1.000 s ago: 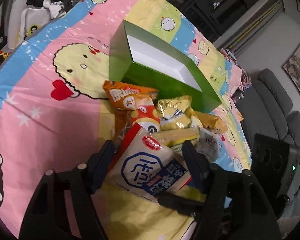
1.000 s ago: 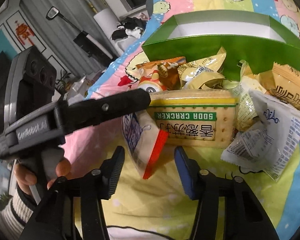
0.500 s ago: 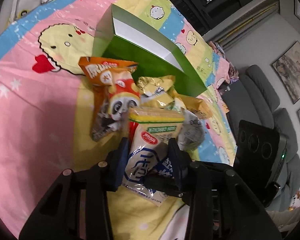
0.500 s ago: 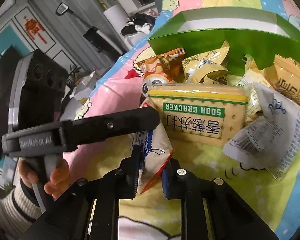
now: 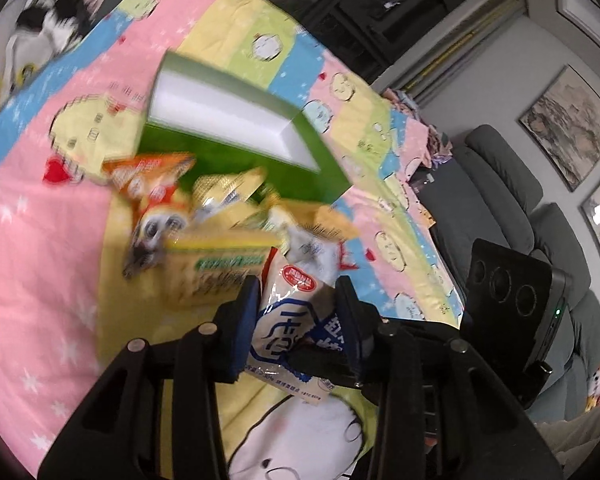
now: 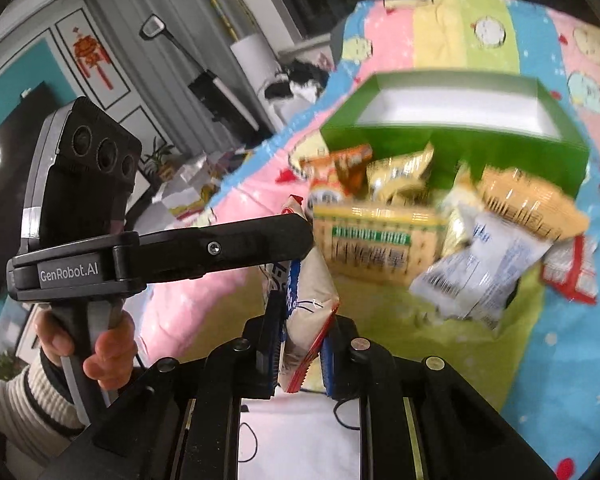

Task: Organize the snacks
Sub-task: 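Carry the snack into the green box and open the left gripper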

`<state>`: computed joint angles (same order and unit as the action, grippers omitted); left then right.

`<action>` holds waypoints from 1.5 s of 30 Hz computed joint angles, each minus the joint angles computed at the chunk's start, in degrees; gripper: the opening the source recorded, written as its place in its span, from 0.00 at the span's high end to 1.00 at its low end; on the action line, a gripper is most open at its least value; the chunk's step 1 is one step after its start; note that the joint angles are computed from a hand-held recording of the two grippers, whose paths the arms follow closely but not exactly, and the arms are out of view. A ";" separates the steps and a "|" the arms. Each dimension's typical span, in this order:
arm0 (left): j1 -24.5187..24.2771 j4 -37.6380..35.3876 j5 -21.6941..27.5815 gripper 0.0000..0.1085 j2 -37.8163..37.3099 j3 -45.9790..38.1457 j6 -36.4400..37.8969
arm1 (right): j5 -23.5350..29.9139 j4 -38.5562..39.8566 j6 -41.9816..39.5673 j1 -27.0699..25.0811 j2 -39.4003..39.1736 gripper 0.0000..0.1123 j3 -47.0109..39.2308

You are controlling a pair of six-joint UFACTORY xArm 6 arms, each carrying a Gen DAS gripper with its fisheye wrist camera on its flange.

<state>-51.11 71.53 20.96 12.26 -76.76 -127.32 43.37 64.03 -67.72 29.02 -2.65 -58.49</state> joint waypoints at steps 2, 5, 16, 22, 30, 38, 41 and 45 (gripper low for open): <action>0.22 -2.49 0.54 0.65 0.61 -2.17 4.57 | -0.18 1.21 -0.97 -0.58 -0.63 0.84 -0.64; 1.11 -7.53 1.63 0.65 2.31 -6.81 13.50 | -0.70 2.71 -2.53 -1.37 -0.51 0.84 -2.50; 7.60 -16.39 0.24 0.65 6.95 -15.82 27.64 | -2.90 4.45 -2.74 -2.53 8.25 0.84 -17.18; 10.56 -22.30 -0.03 0.65 9.97 -18.84 32.51 | -2.38 1.14 0.46 -2.65 16.10 0.84 -26.34; 13.00 -27.46 3.80 0.26 12.77 -20.77 31.37 | -7.07 -11.37 12.38 0.02 26.91 0.78 -38.65; 11.37 -23.45 8.38 0.16 8.88 -16.17 25.25 | -12.58 -10.64 12.41 -0.66 23.27 0.53 -33.54; 9.98 -21.28 10.60 0.09 6.17 -13.40 22.00 | -13.27 -6.83 9.17 -2.29 19.04 0.48 -28.81; 7.27 -19.09 14.98 0.08 2.61 -9.87 18.59 | -13.20 -3.62 7.36 -4.82 14.03 0.46 -23.21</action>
